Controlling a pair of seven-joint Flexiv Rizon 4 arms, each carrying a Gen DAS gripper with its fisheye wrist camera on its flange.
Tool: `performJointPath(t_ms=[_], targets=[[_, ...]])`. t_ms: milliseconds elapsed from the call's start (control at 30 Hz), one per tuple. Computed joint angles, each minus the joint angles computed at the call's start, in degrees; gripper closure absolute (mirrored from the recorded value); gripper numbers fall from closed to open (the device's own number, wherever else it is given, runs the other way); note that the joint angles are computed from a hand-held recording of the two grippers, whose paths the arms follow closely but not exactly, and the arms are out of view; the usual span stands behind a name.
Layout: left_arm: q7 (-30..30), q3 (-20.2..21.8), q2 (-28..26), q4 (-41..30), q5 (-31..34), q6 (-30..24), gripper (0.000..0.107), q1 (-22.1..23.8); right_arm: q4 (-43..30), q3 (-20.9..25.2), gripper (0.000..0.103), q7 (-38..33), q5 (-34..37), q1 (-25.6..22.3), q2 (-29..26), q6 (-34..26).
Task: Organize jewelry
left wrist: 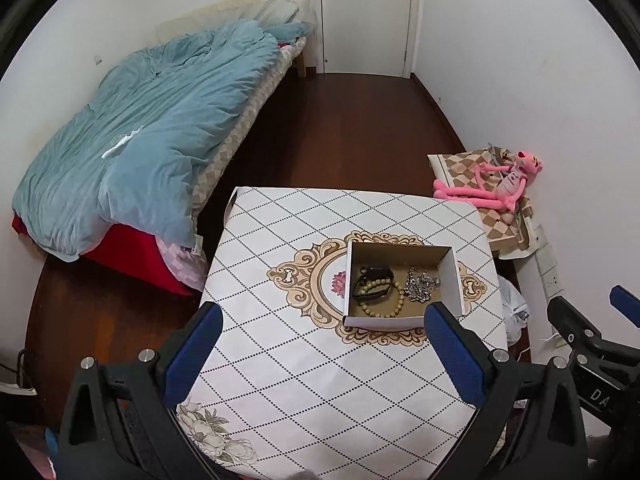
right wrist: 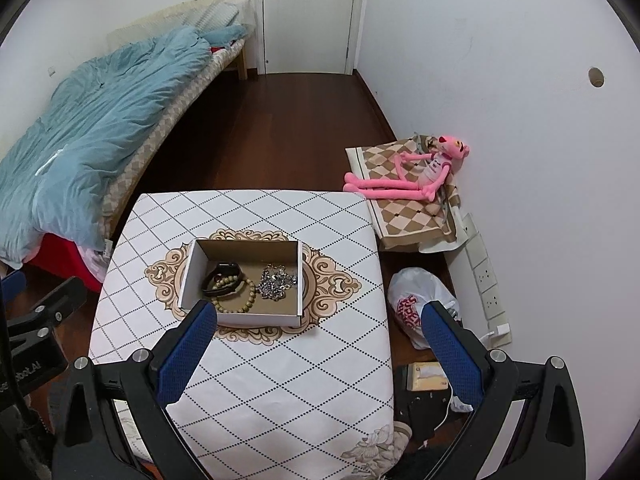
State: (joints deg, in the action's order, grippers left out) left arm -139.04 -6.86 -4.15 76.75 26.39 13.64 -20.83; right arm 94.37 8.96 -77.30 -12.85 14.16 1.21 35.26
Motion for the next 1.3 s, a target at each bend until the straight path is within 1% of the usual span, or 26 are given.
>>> performJointPath(t_ms=[567,1300], targets=[[1.4,0.45,-0.14,0.86,-1.97,1.4,0.004,0.43,-0.36,-0.08,0.0,-0.23,-0.23,0.14,-0.71,-1.12],[1.15,0.07,0.14,1.61,-1.86,1.74,0.004,0.6,-0.04,0.06,0.0,-0.23,-0.08,0.31,-0.35,-1.19]])
